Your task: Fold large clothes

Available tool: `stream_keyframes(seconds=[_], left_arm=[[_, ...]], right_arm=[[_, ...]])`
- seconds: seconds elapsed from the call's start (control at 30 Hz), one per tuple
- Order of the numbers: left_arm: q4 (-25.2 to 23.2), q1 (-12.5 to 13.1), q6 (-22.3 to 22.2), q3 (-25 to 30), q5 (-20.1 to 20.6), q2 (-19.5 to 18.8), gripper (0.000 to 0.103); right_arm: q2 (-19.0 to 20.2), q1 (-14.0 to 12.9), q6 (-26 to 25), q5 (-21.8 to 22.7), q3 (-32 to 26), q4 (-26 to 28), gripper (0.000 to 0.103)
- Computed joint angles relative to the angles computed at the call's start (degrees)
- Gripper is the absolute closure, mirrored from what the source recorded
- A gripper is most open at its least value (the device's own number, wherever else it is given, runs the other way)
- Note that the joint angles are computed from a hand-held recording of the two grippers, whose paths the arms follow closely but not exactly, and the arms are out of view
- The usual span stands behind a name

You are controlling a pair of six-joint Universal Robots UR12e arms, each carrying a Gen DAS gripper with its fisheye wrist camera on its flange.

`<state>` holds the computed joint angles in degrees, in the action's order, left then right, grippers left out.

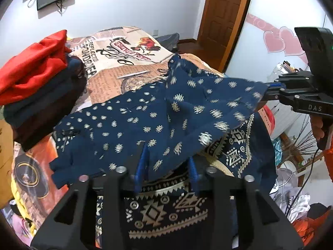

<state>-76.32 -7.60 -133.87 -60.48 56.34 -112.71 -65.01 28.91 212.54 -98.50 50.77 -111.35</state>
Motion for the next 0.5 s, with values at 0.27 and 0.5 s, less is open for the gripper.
stream_keyframes(seconds=[0.27,0.5], left_arm=[[6.94,1.71,-5.45,0.59,-4.51,0.52,0.050],[8.46,0.56,-11.53,6.46,-1.82,-3.99,0.048]], right_arm=[[-1.30,-0.44,1.77,0.31,1.30,-5.43,0.093],[0.86,-1.47,3.64,-0.79,-1.47,-7.51,0.092]])
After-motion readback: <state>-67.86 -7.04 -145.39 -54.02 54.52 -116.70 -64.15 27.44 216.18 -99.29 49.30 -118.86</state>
